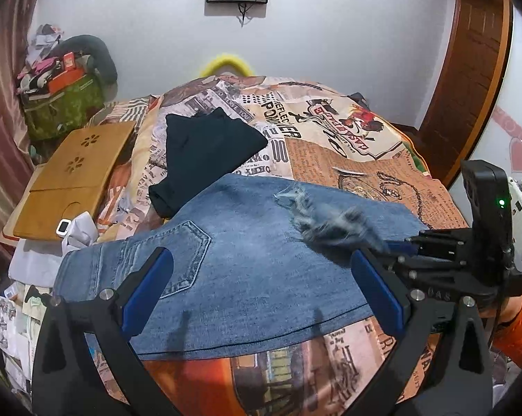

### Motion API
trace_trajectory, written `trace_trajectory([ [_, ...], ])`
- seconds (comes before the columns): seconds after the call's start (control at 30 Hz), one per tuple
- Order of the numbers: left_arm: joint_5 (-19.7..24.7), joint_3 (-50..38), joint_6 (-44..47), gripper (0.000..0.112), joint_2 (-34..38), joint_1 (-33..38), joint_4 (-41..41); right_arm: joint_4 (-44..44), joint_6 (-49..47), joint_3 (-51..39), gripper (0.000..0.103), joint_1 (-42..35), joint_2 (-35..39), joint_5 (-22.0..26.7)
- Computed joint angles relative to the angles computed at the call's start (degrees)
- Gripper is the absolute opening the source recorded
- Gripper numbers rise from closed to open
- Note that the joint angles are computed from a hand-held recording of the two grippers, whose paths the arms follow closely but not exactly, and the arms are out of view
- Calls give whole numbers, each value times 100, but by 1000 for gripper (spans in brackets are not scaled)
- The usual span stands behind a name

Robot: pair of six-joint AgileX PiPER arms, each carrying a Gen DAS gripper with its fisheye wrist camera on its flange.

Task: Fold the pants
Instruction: 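Lay the hem over the jeans with the right gripper and release it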

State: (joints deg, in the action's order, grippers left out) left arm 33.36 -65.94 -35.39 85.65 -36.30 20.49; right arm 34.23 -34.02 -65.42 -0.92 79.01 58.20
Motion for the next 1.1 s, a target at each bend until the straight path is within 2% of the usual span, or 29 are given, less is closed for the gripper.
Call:
trace_trajectory([
  [0.1, 77, -147, 141, 103, 88, -11, -116, 259, -201, -9, 35, -244, -94, 275],
  [0.33, 317, -863, 537, 103, 503, -112, -367, 802, -640, -281, 36, -1142, -415, 672],
  [0.5, 532, -1727, 893, 103, 1084, -175, -613, 959, -799, -664, 38, -1757, -411, 719],
  [0.63, 867, -2668, 1214, 103, 1780, -244, -845, 912, -913, -807, 42, -2036, -260, 554],
  [0.77, 1393, -3770, 1649, 103, 2645, -251, -1335, 785, -857, -839, 43, -2118, 134, 460],
  [0.87, 2056, -4751, 1930, 103, 3436, -201, -1728, 645, -694, -841, 48, -2119, 557, 513],
  [0.97, 2738, -5667, 2059, 103, 4164, -136, -2016, 446, -539, -821, 48, -2087, 922, 530],
  [1.03, 3037, -6037, 2060, 103, 4483, -123, -2056, 304, -449, -812, 49, -2041, 1141, 569],
  [1.1, 3350, -6413, 2031, 103, 4828, -115, -2062, 181, -442, -765, 53, -2027, 1297, 642],
])
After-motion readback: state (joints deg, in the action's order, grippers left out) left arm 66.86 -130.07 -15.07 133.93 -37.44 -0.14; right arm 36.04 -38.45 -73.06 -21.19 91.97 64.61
